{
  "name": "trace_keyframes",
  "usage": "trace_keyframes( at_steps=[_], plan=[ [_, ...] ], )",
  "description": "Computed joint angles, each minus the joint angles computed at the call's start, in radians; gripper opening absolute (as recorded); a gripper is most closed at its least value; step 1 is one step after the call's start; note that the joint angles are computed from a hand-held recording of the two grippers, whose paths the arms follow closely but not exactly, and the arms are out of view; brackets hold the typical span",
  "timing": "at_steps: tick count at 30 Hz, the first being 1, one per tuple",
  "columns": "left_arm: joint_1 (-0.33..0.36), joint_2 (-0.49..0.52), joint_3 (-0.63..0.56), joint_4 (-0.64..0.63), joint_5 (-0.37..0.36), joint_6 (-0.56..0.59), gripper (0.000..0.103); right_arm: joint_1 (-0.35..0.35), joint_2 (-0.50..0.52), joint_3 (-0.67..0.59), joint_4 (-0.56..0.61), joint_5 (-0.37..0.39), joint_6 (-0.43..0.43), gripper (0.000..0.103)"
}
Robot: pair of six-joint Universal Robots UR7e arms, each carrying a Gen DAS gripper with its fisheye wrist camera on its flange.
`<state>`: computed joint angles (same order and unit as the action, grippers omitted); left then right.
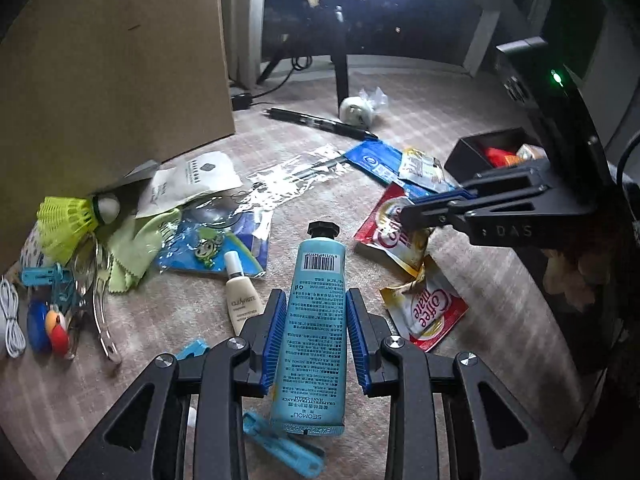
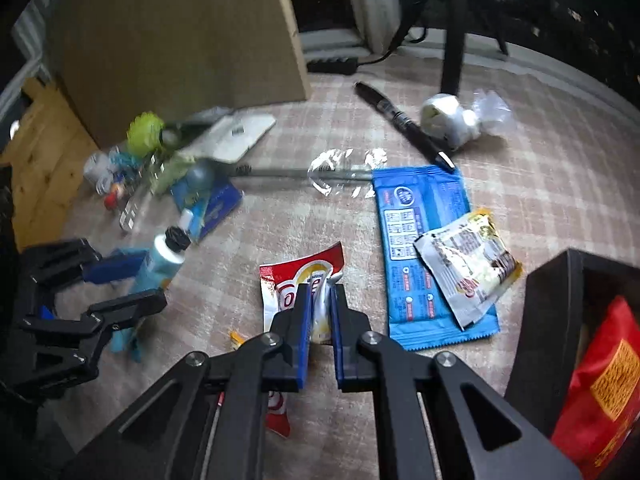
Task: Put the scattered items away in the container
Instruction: 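Grasp the blue hand-cream tube with the left tool while the right tool grasps a coffee-mate packet, then carry the tube and packet to the container and release both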
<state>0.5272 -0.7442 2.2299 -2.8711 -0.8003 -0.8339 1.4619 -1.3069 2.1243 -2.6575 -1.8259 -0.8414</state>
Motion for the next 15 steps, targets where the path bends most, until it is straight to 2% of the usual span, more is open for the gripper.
trace_keyframes(
  at_steps=[9, 15],
  plan=[
    [-0.05, -0.014, 0.004, -0.026, 0.021, -0.077, 0.029, -0.047, -0.141, 0.031, 0.041, 0.145, 0.036, 0.009],
    [-0.073, 0.028, -0.06, -0.059, 0.021, -0.042, 0.029, -0.097, -0.24, 0.048, 0.055, 0.189, 0.033, 0.009]
  ],
)
